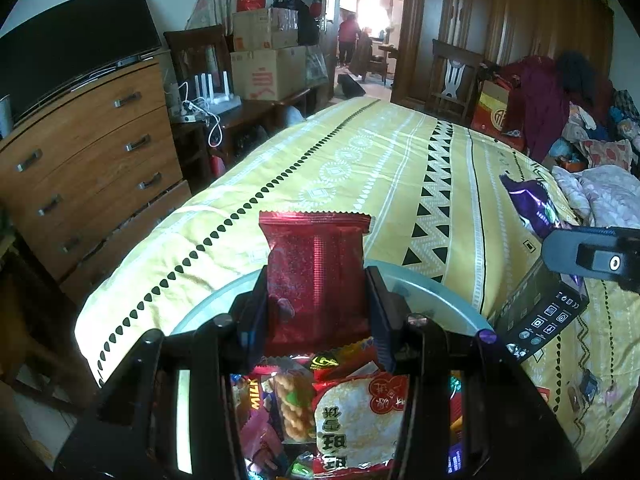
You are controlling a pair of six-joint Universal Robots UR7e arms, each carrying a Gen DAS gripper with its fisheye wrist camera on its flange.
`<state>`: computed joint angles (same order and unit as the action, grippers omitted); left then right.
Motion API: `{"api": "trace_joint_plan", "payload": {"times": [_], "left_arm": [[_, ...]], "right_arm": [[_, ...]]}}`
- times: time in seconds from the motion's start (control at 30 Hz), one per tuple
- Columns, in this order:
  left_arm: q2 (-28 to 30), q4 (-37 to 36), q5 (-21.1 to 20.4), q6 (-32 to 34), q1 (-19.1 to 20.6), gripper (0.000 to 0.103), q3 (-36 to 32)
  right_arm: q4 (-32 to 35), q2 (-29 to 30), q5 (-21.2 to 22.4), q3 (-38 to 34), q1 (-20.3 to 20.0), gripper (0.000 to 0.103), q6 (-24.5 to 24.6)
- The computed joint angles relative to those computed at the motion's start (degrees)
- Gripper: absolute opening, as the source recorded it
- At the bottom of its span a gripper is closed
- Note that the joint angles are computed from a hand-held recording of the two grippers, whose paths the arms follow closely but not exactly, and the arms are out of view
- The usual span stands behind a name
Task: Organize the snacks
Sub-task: 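Open both tools to drop the packets into the bowl, then move both tools back over the snacks on the bed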
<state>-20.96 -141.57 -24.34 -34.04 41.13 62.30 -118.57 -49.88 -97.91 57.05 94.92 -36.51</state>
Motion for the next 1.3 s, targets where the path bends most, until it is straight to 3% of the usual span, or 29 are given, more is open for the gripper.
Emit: {"api": "trace_joint_plan", "payload": {"times": [0.43,0.53,0.57,0.6,0.8,0.9,1.03,1.13,1.23,1.3], "left_arm": [[-0.7,1.3,1.4,-2.3,0.3,0.047,1.3],[-0.5,3.0,2.9,-3.8,0.2,0.068,1.1],[-0.5,3.0,4.0,-4.1,0.1,0.080,1.2],[-0.5,2.6,5.3,-4.2,-0.1,0.084,1.6],[-1.1,2.2,5.5,-5.1,-0.2,0.087,2.6],[-1.1,-1.0,4.8,-3.0,-0.8,0.087,3.7],[-0.6,-5.8,3.9,0.8,-2.8,0.087,5.3],[0.5,-10.2,2.2,4.3,-4.9,0.088,5.6],[2.8,-11.7,-0.3,8.0,-7.1,0.089,3.6],[5.0,-12.9,-3.0,11.1,-8.5,0.090,1.1]], "right_arm": [[-0.4,0.6,-0.3,0.5,0.2,0.051,-0.4],[-0.5,0.9,-0.3,0.5,0.4,0.055,-0.5],[-0.5,1.0,-0.4,0.4,0.4,0.060,-0.3],[-1.3,0.8,-0.3,0.8,0.5,0.067,-0.3],[-2.7,-1.4,2.5,3.0,-0.5,0.068,1.1],[-3.7,-6.5,5.5,8.8,-2.7,0.068,-0.1],[-9.4,-16.4,6.0,20.9,-7.1,0.069,-5.2],[-14.8,-24.8,5.1,30.9,-12.8,0.072,-7.3],[-15.3,-31.5,5.4,37.3,-18.8,0.072,-7.6],[-17.9,-36.4,4.9,42.5,-22.9,0.072,-10.4]]}}
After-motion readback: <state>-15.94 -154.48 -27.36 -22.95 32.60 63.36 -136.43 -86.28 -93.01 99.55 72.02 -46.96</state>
